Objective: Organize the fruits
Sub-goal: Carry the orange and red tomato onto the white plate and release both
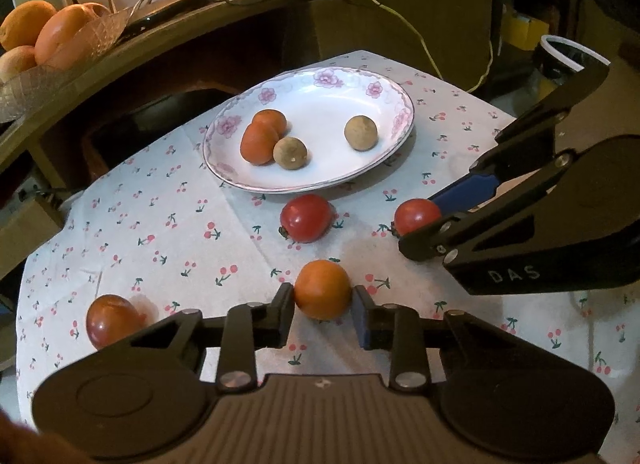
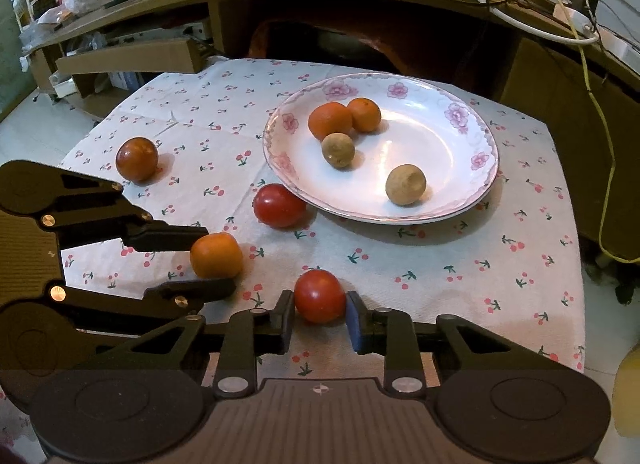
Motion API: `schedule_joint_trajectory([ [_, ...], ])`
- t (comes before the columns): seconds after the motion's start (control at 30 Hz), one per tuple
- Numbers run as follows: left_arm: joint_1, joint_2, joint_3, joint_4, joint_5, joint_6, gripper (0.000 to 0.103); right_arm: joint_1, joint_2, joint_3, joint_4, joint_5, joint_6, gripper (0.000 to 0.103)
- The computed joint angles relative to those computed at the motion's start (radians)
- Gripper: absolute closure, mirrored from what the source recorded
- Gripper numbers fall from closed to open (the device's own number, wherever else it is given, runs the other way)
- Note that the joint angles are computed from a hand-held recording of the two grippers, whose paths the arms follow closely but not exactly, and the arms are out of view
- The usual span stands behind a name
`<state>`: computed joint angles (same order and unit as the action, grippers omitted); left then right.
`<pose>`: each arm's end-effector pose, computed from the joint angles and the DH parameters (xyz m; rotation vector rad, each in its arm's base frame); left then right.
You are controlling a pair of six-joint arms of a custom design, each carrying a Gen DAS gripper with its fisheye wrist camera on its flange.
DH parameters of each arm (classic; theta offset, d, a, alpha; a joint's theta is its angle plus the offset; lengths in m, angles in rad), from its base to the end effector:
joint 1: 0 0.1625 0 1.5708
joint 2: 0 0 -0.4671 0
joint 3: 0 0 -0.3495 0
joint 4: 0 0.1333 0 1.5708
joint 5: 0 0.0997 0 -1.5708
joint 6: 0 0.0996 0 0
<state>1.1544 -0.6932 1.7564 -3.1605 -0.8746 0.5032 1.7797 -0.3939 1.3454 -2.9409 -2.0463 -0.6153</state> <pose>-0.0841 -0.6777 0.1396 0.8415 2.2200 -0.5990 0.2437 -0.7265 0.0168 0.9070 -2.4047 0.4084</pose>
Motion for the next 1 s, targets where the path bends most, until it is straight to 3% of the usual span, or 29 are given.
schedule_joint_trajectory([
  [0.47, -0.017, 0.008, -0.033, -0.047, -0.013, 0.020, 0.067, 0.008, -0.012, -0.002, -0.052, 0.043, 0.013, 0.076],
  [1.0, -0.001, 0.064, -0.158, -0.065, -0.007, 0.009, 0.067, -0.009, 0.021, -0.083, -0.098, 0.025, 0.044, 0.076],
])
